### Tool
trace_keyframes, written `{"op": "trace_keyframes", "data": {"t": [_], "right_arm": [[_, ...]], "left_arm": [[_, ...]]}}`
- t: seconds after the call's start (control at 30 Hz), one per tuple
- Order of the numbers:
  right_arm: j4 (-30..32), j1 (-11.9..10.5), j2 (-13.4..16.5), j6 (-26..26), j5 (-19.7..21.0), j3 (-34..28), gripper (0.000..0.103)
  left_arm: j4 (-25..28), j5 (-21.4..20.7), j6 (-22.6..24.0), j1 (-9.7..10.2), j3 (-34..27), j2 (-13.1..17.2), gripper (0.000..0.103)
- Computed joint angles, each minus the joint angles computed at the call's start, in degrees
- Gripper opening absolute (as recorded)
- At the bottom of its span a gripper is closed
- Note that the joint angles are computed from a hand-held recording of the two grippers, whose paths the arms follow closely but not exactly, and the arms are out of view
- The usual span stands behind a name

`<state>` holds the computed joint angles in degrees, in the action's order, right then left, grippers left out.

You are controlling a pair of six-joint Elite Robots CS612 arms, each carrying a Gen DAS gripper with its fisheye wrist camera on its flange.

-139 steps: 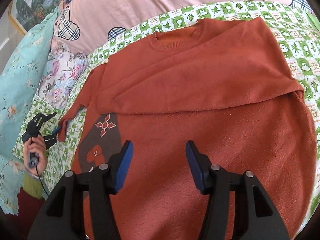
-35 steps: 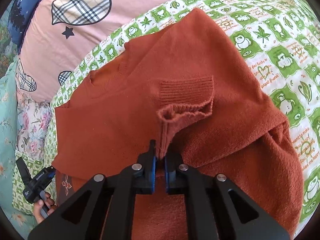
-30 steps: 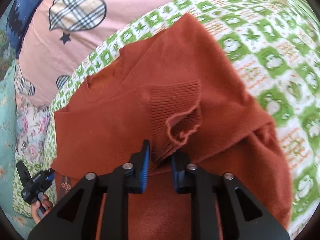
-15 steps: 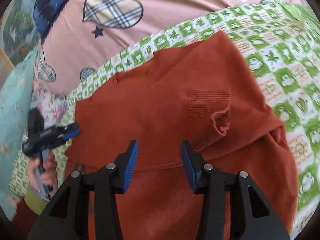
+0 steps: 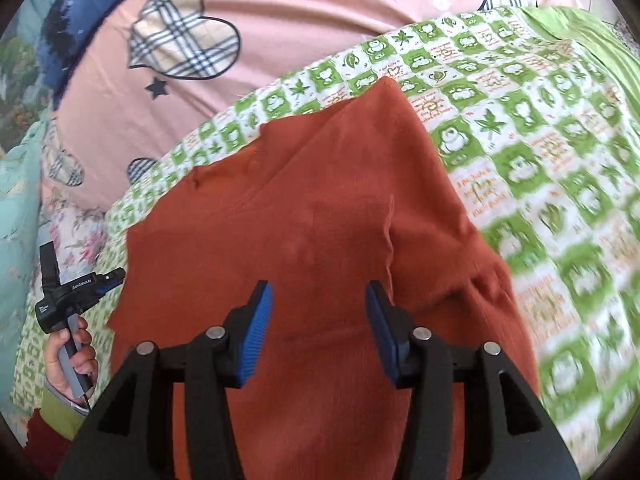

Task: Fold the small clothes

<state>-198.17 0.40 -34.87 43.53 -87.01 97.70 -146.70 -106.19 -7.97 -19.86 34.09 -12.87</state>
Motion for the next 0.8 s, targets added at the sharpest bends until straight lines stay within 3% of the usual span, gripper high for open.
{"op": "trace_keyframes", "data": {"t": [0.13,0.3,0.53,0.67,0.8], "right_arm": [[-2.61,0.69,-2.22,-0.59,0.03,4.33,0.051],[-6.32,1.63,-5.00,-1.07,-1.65,10.46,0.053],[-7.49,2.75,-7.91,-1.69,-3.15,17.63,0.059],[-8.01,3.28,-9.06,-1.31,-3.58,21.11,0.062],[-8.21,3.86,-10.15,-1.84,-3.92,23.99,0.062]], "left_arm": [[-8.11,-4.08,0.46,0.42,17.19,-8.32,0.036],[-15.02,-7.47,2.60,1.33,34.08,-16.10,0.054],[-14.62,-7.98,8.50,2.18,47.92,-22.78,0.061],[-17.00,-9.07,9.13,2.46,52.66,-24.83,0.071],[-17.82,-8.44,11.36,2.52,55.34,-25.93,0.073]]}}
